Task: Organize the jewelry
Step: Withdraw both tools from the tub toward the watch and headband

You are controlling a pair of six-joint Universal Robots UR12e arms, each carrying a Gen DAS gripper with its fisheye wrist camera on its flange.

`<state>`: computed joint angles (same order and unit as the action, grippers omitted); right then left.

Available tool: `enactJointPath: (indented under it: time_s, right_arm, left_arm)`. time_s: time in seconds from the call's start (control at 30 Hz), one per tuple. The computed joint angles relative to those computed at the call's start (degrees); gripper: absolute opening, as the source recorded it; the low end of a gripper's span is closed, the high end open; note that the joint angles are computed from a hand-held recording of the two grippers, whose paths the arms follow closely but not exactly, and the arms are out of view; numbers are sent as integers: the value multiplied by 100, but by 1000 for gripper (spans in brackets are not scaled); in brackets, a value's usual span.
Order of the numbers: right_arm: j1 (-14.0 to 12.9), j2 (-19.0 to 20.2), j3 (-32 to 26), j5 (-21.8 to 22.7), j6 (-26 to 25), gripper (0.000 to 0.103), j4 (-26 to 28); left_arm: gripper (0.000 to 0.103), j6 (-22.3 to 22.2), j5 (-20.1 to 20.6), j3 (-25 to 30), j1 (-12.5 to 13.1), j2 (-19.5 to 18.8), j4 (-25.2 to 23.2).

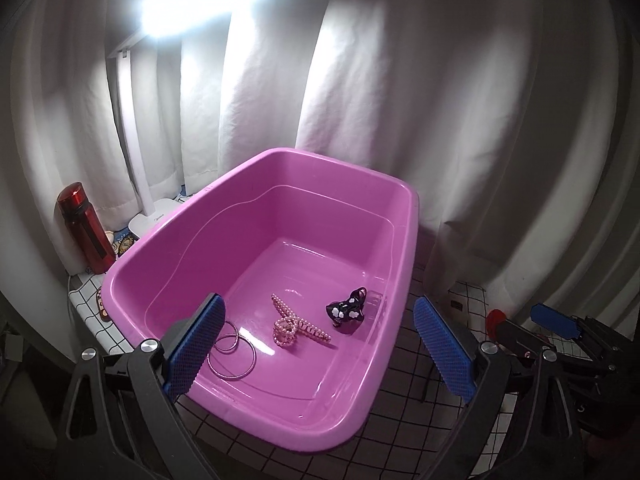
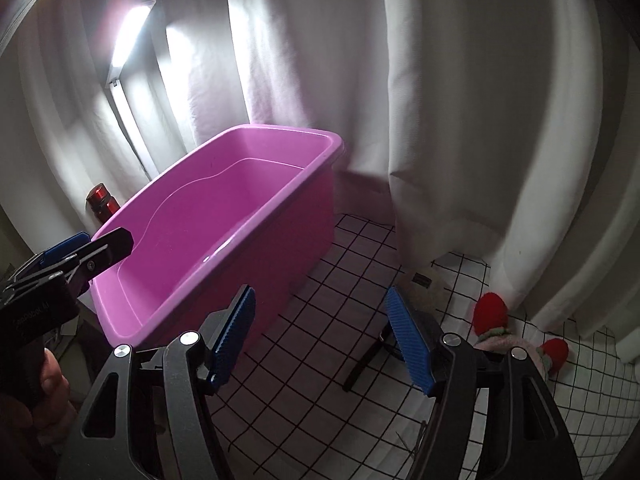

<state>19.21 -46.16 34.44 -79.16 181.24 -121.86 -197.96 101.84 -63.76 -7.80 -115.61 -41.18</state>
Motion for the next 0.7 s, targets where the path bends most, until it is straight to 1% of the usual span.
enactJointPath:
  time_s: [0.13,0.33,0.47,0.6,0.7]
  right_arm:
    - [-181,-567,1061,-226,247,66,-273]
    - [-466,-1224,2278,-554,784,66,-530]
    - [-626,-1496,2777,-672,1075,66,-638]
    - [-756,-1649,3107,-663,1263,66,-716]
    - [-834,-1679,3232,-612,1365,66,-676]
  left_arm:
    - [95,124,-272,46,-113,-49,59]
    - [96,266,-538,191,-302,-194,-73]
    - [96,346,-684,314,-413,-352,-265]
    - [96,479,-681,422,-520,-531,-383]
    - [96,554,-656,540,-567,-686,-526]
